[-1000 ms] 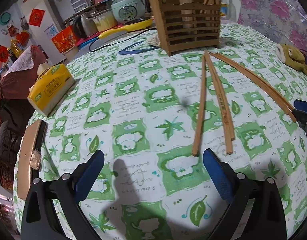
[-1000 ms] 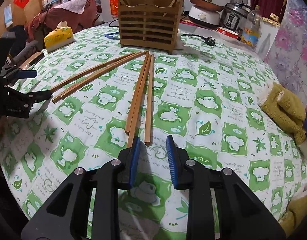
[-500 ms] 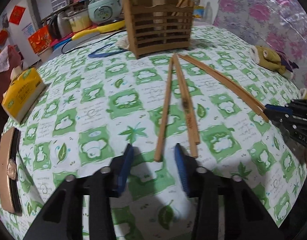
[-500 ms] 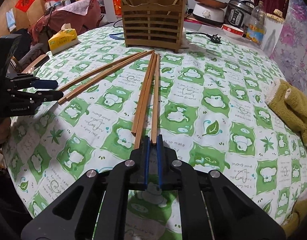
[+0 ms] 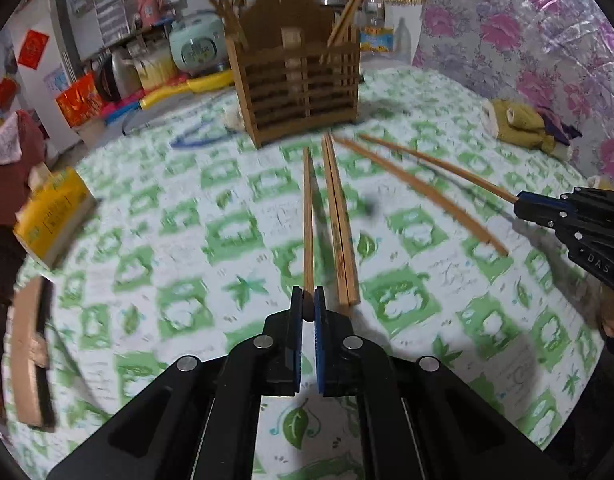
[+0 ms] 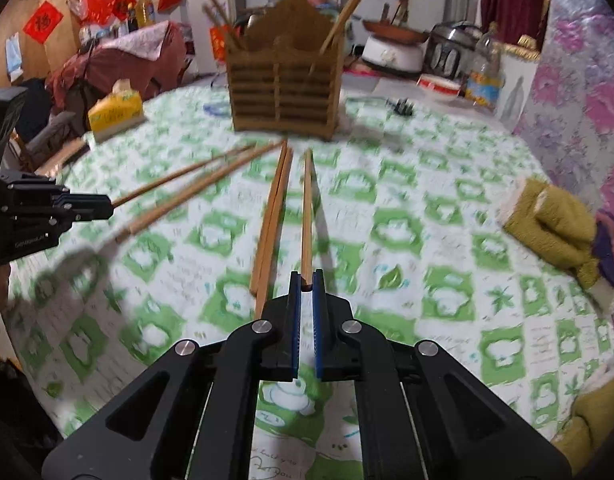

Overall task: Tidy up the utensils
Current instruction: 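Lift both chopsticks up into the wooden caddy and open both tools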

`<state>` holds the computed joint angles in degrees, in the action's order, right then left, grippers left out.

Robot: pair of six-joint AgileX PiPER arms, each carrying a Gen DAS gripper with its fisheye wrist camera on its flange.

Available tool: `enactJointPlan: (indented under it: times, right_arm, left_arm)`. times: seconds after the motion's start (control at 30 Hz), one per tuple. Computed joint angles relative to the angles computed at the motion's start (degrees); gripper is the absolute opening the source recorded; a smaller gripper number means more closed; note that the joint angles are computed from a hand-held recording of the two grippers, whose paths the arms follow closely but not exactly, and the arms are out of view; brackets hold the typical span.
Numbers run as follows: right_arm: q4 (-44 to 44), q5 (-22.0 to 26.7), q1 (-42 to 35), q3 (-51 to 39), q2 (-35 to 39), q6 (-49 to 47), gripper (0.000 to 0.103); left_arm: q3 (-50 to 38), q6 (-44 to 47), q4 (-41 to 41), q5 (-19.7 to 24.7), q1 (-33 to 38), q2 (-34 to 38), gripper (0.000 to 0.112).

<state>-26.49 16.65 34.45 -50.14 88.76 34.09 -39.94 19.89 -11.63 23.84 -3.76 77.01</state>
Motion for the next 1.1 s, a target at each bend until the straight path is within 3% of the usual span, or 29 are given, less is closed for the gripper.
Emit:
enactJointPlan:
  times: [0.2,0.53,0.83,1.1]
  right_arm:
    - [-4.2,1.7,0.8,-4.1,-5.7,2.6,0.006]
    - [3.2,6.1,-0.1,-14.3,-7.4,-4.9,0.006]
    - [9.4,7.2,-2.0,-24.8,-4.3,-11.1,0.006]
    - [15.6,5.9,-5.1,-41.1,3.9,-14.2,0.006]
  left_arm:
    - [-7.3,-2.6,1.0,6.9,0.5,-4.6,0.006]
    - [-21.3,-4.8,-1.1,15.3,0.4,-4.2,0.006]
    - [-39.4,-10.6,3.2,20.7,-2.2,4.2,0.006]
    - [-63.3,-16.4,4.2,24.0,-0.3,15.4,0.006]
